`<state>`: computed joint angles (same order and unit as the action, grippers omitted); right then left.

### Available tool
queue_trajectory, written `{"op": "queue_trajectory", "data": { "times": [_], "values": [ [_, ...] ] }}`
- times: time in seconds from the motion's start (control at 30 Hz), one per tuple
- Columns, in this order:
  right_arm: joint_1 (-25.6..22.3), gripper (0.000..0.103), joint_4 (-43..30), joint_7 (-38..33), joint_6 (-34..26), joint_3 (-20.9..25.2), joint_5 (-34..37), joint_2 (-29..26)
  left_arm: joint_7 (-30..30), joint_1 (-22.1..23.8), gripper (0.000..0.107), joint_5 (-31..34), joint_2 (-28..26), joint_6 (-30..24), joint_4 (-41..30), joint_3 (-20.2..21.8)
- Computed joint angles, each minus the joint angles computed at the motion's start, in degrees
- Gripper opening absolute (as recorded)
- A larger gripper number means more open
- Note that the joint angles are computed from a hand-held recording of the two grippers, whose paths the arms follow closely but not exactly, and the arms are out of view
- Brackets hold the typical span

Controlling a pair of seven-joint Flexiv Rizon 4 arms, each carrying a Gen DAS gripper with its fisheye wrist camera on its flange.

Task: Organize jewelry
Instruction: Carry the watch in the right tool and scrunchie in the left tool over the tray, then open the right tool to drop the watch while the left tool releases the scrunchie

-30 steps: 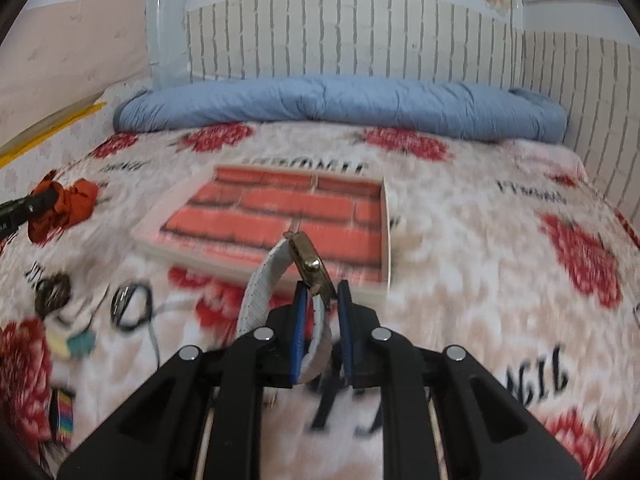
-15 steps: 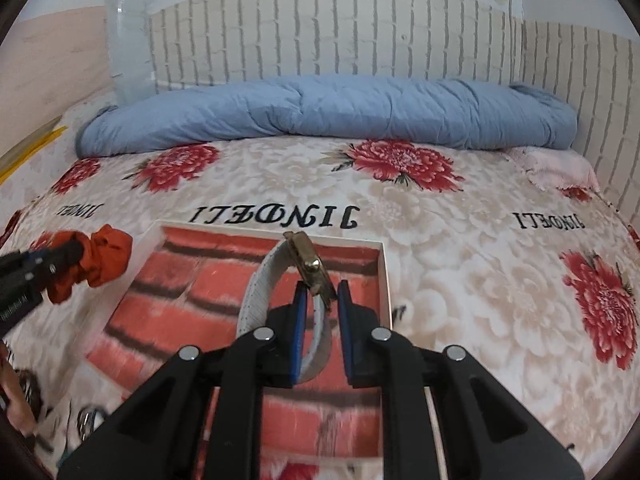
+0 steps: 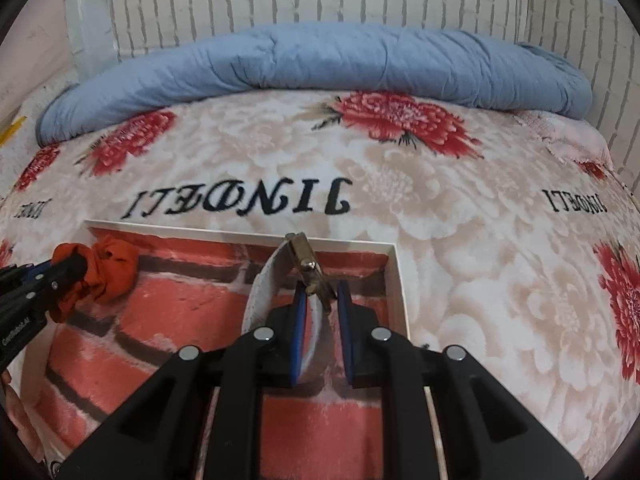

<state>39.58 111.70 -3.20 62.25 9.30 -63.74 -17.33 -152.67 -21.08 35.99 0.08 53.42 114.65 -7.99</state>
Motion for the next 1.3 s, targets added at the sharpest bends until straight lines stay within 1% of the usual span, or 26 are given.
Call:
{"op": "queue_trajectory", "data": {
  "times": [0.07,0.13,0.23,0.37,0.47,0.57,0.67,0.77,0.87,0.93,0.97,1.0,1.03,1.07,1.1,1.2,1.23,1.3],
  "values": [
    [-0.1,0.015,-1.0,-2.0,-0.8,0.4,2.3,-1.0,2.1,0.5,0.01,-2.6,-1.1,1.3,0.4,0.5],
    [0.3,0.015,-2.3,-4.8,-2.7,0.7,4.9,-2.0,3.0,0.4,0.01,-3.0,-2.3,0.5,-0.4,0.5],
    [0.7,0.015,-3.6,-8.5,-4.0,1.0,8.8,-3.2,3.7,-0.2,0.01,-3.3,-3.5,-0.7,-1.2,0.9],
    [1.1,0.015,-4.2,-10.4,-3.8,0.7,11.7,-3.4,5.0,-0.6,0.011,-4.0,-4.3,-0.2,-1.4,1.6],
    [1.3,0.015,-4.9,-13.1,-4.4,1.1,14.4,-3.7,5.7,-1.0,0.011,-4.2,-4.9,-1.2,-1.8,1.9],
    [1.8,0.015,-4.7,-13.5,-3.9,0.5,14.8,-3.6,5.7,-1.4,0.013,-4.1,-5.2,-2.0,-2.3,2.2],
    [2.0,0.015,-4.5,-13.0,-3.6,0.0,14.7,-3.7,5.3,-1.9,0.018,-3.3,-5.4,-3.9,-3.1,2.2],
    [1.6,0.016,-3.6,-12.5,-1.7,-0.1,15.0,-3.4,4.6,-2.1,0.021,-2.6,-5.4,-4.7,-3.5,2.4],
    [1.6,0.016,-3.0,-12.4,-0.9,-0.6,13.8,-3.0,3.8,-2.4,0.031,-1.7,-5.1,-5.6,-3.7,2.3],
    [1.3,0.016,-2.4,-12.3,0.0,-0.5,13.6,-2.6,3.7,-2.5,0.033,-1.5,-4.9,-6.1,-3.8,2.2],
    [1.2,0.018,-2.1,-12.1,0.5,-0.4,13.5,-2.3,3.6,-2.6,0.037,-1.3,-4.8,-6.6,-3.9,2.0],
    [1.1,0.023,-1.8,-12.0,0.9,-0.3,13.5,-1.9,3.1,-2.9,0.044,-0.6,-4.5,-7.7,-4.3,1.9],
    [0.9,0.039,-1.5,-11.9,1.7,-0.2,13.5,-1.7,2.4,-3.1,0.05,0.3,-4.3,-8.7,-4.6,1.7],
    [0.8,0.049,-1.0,-11.6,2.2,-0.2,13.2,-1.2,1.3,-3.6,0.063,1.7,-3.7,-10.3,-5.1,1.4],
    [1.0,0.049,-0.5,-10.5,2.2,-0.6,11.9,-0.5,0.9,-3.7,0.07,2.5,-3.3,-10.9,-5.2,1.1],
    [0.2,0.052,0.7,-8.9,3.2,-0.3,10.6,1.1,0.0,-4.0,0.076,4.2,-0.9,-12.8,-5.0,0.2],
    [-0.1,0.055,1.1,-8.6,3.4,0.0,10.7,1.7,-0.1,-3.9,0.078,4.2,0.2,-13.3,-4.8,-0.1],
    [-0.4,0.062,2.1,-7.6,2.7,0.4,10.1,3.3,-1.0,-3.7,0.088,4.6,2.6,-15.0,-4.3,-0.9]
  ]
}}
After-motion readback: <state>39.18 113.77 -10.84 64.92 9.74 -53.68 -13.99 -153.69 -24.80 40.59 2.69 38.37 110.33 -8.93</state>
